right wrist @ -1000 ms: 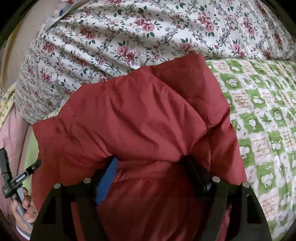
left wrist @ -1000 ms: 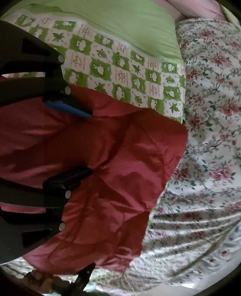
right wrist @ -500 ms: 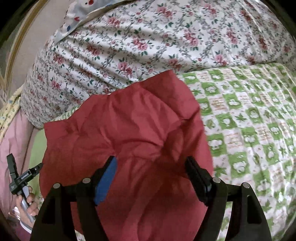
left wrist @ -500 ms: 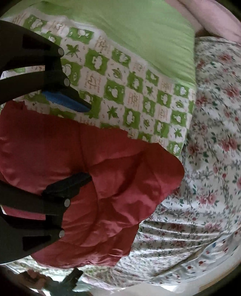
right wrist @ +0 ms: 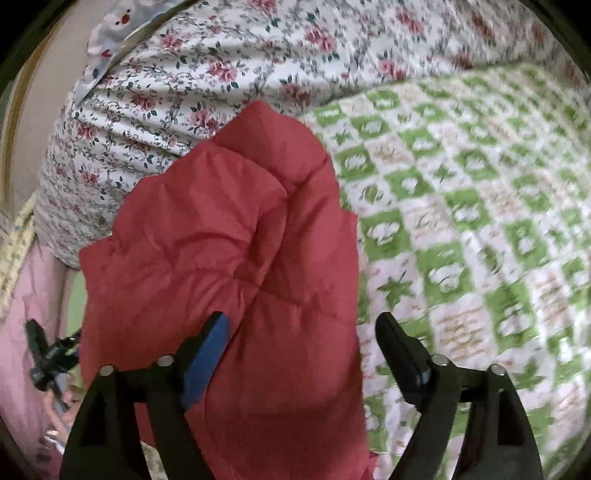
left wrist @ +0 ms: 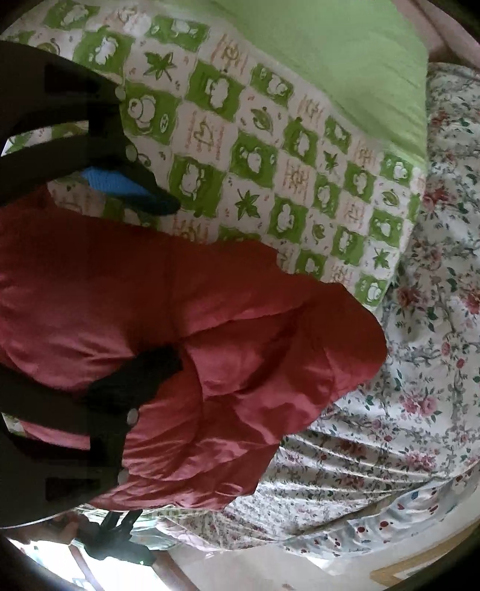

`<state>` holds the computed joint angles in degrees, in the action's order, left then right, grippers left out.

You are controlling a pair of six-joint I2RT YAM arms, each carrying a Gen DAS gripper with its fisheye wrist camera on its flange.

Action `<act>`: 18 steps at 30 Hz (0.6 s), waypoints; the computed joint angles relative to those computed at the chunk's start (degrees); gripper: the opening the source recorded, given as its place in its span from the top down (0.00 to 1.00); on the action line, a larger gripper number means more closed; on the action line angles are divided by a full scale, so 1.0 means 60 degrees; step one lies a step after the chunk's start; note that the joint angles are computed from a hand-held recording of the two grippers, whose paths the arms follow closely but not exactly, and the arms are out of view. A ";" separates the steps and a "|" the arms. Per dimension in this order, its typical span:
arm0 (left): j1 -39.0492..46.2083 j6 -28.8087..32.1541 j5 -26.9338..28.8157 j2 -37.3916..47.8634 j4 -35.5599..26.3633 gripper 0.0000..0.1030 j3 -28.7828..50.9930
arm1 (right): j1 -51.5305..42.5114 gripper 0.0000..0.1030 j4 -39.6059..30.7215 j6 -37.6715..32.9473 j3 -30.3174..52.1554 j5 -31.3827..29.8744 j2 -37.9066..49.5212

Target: Fold large clothes

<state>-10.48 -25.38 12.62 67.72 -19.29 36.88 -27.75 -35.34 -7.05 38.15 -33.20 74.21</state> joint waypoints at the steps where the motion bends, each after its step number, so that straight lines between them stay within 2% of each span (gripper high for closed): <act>1: 0.0047 -0.0025 0.0144 0.0064 0.0138 0.19 -0.0074 | -0.0041 0.11 0.0072 0.0025 0.0010 -0.0175 0.0297; 6: 0.0851 -0.0471 0.2031 0.0783 0.1188 0.15 -0.0501 | -0.0123 0.08 0.0396 0.0079 0.0028 -0.1394 0.1773; 9: 0.0907 -0.0809 0.2588 0.0997 0.1584 0.15 -0.0665 | -0.0148 0.10 0.0643 0.0334 -0.0087 -0.1864 0.2108; 10: 0.0724 -0.0832 0.2615 0.0972 0.1673 0.16 -0.0684 | -0.0097 0.19 0.0628 0.0305 -0.0121 -0.2013 0.2062; 11: 0.0509 -0.0818 0.2589 0.0879 0.1715 0.27 -0.0695 | 0.0007 0.27 0.0558 0.0328 -0.0152 -0.1969 0.1892; 12: 0.0281 -0.0798 0.2394 0.0731 0.1628 0.31 -0.0663 | 0.0086 0.29 0.0505 0.0359 -0.0177 -0.1837 0.1684; 14: -0.0217 -0.0706 0.1826 0.0360 0.1191 0.46 -0.0467 | 0.0209 0.45 0.0095 0.0211 -0.0130 -0.1662 0.1192; 17: -0.0175 -0.0697 0.1994 -0.0336 0.0640 0.58 -0.0364 | 0.0187 0.58 -0.0790 -0.0096 0.0062 -0.1579 0.0428; 18: -0.0155 -0.0694 0.2061 -0.0664 0.0427 0.59 -0.0364 | 0.0166 0.60 -0.1094 -0.0198 0.0140 -0.1569 0.0193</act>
<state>-11.41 -29.55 24.98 63.74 -16.73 34.69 -26.75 -41.90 -8.24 38.99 -42.61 75.37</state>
